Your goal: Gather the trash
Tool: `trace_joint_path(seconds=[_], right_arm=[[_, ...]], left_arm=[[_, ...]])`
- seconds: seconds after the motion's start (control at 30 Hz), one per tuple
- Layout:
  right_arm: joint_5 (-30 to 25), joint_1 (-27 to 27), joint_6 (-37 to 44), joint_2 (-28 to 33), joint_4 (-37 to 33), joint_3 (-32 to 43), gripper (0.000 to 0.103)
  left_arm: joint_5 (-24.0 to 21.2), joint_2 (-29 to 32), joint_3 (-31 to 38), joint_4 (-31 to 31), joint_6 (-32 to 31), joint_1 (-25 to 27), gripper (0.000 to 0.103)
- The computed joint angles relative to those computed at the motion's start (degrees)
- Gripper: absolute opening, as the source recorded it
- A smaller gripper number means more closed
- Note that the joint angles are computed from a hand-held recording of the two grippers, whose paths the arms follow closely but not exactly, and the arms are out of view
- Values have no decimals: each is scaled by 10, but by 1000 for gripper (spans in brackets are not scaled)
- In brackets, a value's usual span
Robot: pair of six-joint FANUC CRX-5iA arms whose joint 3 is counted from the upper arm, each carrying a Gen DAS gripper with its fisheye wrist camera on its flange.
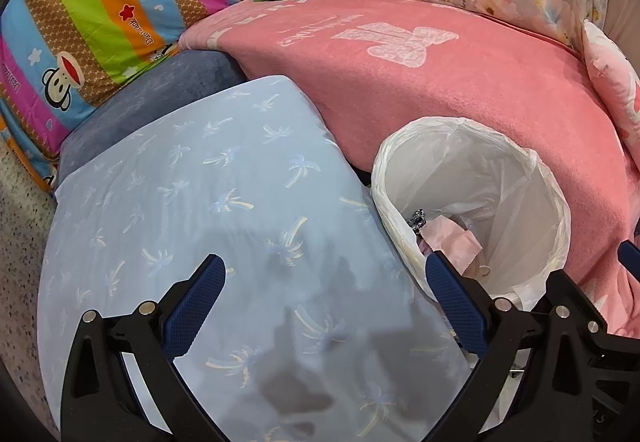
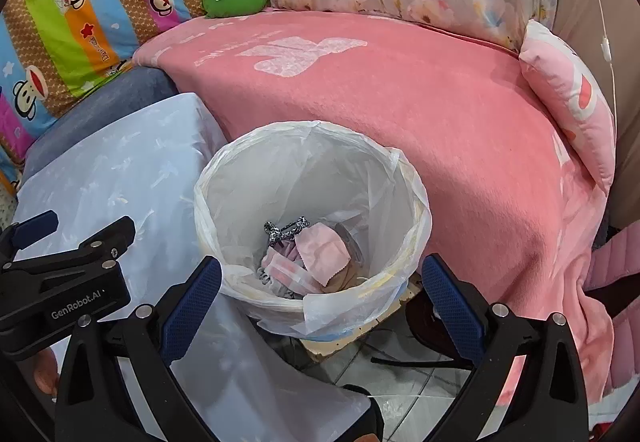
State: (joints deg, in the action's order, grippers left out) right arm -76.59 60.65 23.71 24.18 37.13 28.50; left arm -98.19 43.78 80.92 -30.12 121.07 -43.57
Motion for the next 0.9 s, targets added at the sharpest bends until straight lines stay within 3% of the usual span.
trace_joint_path(seconds=[0.9], right_arm=[[-7, -2, -7, -5, -3, -5, 98]], left_arm=[[2, -11, -23, -5, 10, -5, 96]])
